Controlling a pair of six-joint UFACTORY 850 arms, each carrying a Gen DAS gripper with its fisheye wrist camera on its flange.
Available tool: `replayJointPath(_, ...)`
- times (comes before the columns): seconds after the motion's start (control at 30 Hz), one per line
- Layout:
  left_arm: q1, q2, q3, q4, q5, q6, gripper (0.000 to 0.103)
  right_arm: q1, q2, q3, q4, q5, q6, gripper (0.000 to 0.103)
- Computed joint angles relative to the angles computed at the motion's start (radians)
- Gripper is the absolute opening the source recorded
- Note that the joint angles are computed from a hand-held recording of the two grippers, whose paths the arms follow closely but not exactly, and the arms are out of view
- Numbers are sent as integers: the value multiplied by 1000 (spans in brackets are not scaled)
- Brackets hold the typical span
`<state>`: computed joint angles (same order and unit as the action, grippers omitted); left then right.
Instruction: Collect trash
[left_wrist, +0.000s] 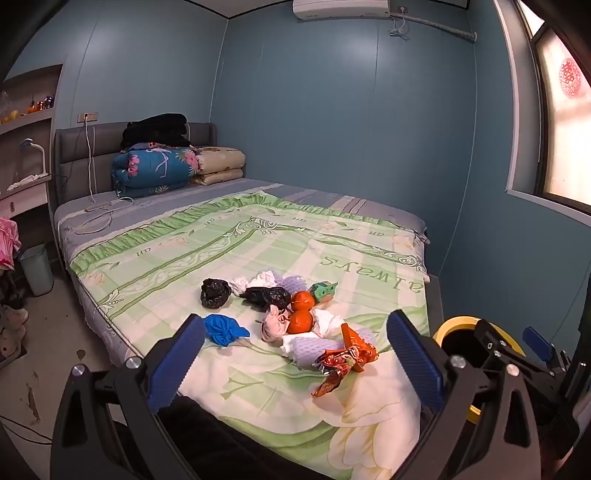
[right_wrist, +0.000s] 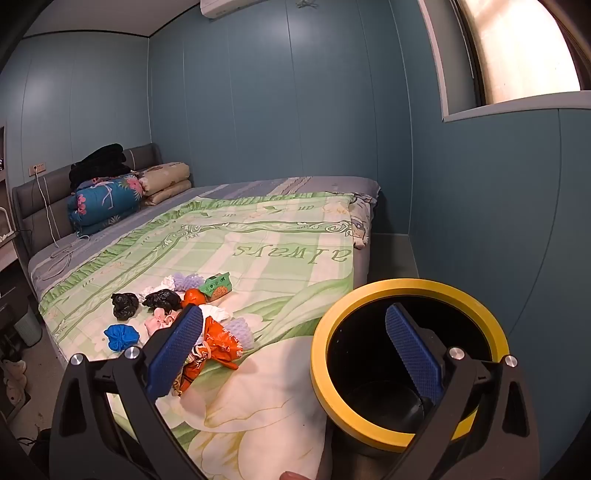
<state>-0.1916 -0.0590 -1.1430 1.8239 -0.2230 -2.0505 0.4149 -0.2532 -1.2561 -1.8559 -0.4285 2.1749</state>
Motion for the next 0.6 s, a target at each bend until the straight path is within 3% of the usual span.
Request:
replayJointPath(0.23, -5, 7, 15, 5, -8, -8, 95, 0, -3, -3, 12, 2, -11, 95)
replayJointPath(0.37, 3, 3, -3, -98, 12, 86, 95, -1, -4, -4, 15, 4, -14, 95)
replayJointPath(0.6, 11, 0, -3, -78, 19, 71, 95, -2, -4, -5, 19, 7, -16, 95)
